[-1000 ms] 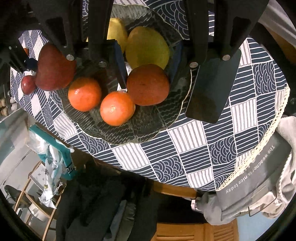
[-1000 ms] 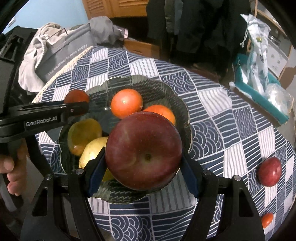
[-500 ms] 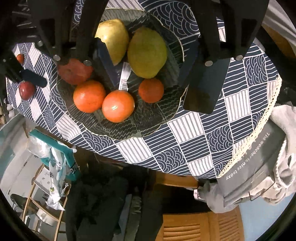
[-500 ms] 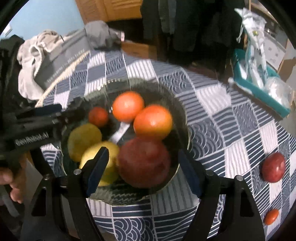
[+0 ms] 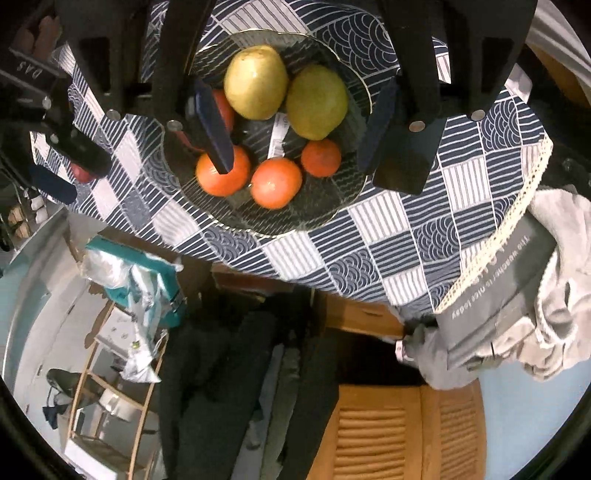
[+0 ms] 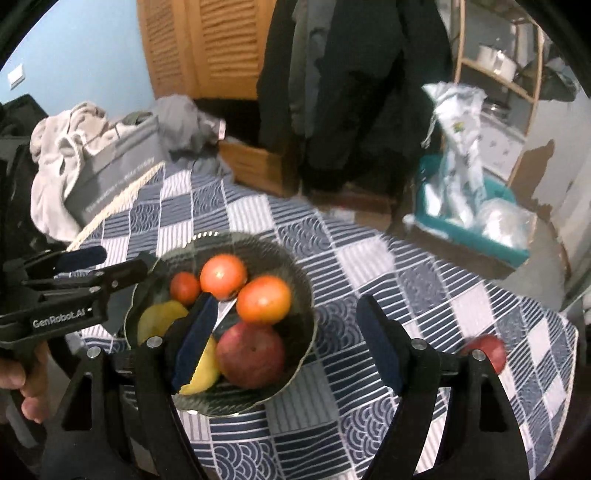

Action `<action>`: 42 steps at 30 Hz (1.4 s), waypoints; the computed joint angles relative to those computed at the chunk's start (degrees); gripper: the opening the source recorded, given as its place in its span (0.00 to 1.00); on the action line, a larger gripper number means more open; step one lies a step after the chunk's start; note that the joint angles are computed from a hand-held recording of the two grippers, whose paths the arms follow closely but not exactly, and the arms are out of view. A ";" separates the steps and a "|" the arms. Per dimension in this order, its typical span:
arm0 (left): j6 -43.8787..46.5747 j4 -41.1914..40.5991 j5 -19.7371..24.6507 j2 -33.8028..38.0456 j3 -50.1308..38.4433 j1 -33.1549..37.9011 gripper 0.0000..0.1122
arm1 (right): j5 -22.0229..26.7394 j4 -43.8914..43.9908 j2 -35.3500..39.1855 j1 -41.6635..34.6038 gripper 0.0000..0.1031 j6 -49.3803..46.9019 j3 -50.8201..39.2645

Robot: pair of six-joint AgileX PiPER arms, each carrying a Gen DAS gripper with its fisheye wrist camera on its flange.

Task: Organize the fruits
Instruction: 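Open both tools and withdraw them from the plate, then move the right tool toward the tangerine while the left tool approaches the red apple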

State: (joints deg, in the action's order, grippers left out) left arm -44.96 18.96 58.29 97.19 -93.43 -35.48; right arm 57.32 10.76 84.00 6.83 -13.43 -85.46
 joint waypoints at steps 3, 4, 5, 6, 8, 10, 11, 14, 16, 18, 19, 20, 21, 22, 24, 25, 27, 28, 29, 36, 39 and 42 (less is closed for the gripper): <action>-0.54 0.92 -0.05 -1.04 -0.24 -1.07 0.66 | 0.55 0.22 -0.88 -1.11 0.76 -0.07 -0.87; -0.88 1.41 -0.22 -1.43 -0.25 -1.55 0.66 | 0.81 0.37 -1.22 -1.65 0.76 -0.13 -1.29; -1.13 1.81 -0.35 -1.65 -0.31 -1.97 0.66 | 1.00 0.31 -1.57 -2.01 0.76 -0.05 -1.57; -1.28 2.22 -0.23 -1.79 -0.53 -2.43 0.67 | 1.17 0.28 -1.77 -2.37 0.76 -0.02 -1.97; -1.16 2.62 0.04 -1.89 -1.13 -3.23 0.67 | 1.36 0.45 -2.40 -3.16 0.76 -0.18 -2.38; -1.01 2.78 0.24 -1.93 -1.64 -4.01 0.67 | 1.61 0.78 -3.11 -4.09 0.76 -0.78 -2.79; -1.11 3.14 0.60 -1.94 -2.02 -4.57 0.67 | 1.65 0.64 -3.51 -4.37 0.76 -0.92 -2.85; -1.15 3.93 1.22 -1.82 -3.25 -5.94 0.68 | 1.94 1.34 -4.55 -5.78 0.76 -2.01 -3.26; -1.41 4.23 1.45 -1.91 -3.80 -6.66 0.70 | 2.31 1.74 -5.16 -6.68 0.76 -2.59 -3.57; -1.99 5.06 1.63 -1.95 -4.33 -7.56 0.71 | 2.56 1.96 -5.74 -7.43 0.76 -3.07 -3.69; -2.01 5.41 1.74 -1.93 -4.69 -8.00 0.71 | 2.67 2.17 -6.24 -7.92 0.76 -3.45 -3.61; -1.91 5.65 1.85 -1.88 -5.08 -8.41 0.71 | 2.79 2.24 -6.55 -8.27 0.76 -3.72 -3.62; -1.86 5.78 2.02 -1.76 -5.42 -8.65 0.71 | 2.88 2.29 -6.87 -8.66 0.76 -3.98 -3.60; -1.85 5.98 2.33 -1.63 -5.92 -9.08 0.71 | 2.87 2.34 -7.18 -8.99 0.76 -4.16 -3.52; -1.99 6.21 2.62 -1.51 -6.73 -9.84 0.71 | 3.16 2.95 -7.72 -10.15 0.76 -4.94 -3.55; -1.98 6.32 2.69 -1.44 -7.17 -10.26 0.71 | 3.43 3.40 -7.99 -10.88 0.76 -5.46 -3.58; -1.99 6.70 3.21 -1.07 -8.31 -11.07 0.71 | 3.67 4.18 -8.61 -12.39 0.76 -6.44 -3.55; -1.94 6.92 3.33 -0.88 -8.98 -11.62 0.71 | 3.88 4.44 -8.83 -12.99 0.76 -6.85 -3.60; -1.96 7.08 3.52 -0.72 -9.45 -11.99 0.72 | 4.00 4.84 -9.09 -13.78 0.76 -7.39 -3.58; -1.53 8.33 5.39 1.53 -14.33 -15.29 0.76 | 5.72 8.71 -10.04 -20.33 0.76 -11.24 -4.09; -0.73 8.75 6.51 3.01 -17.16 -16.63 0.76 | 6.47 10.14 -10.35 -23.41 0.76 -12.89 -4.29; -0.08 8.78 7.67 4.51 -19.82 -17.61 0.76 | 7.14 11.69 -10.61 -26.51 0.76 -14.79 -4.14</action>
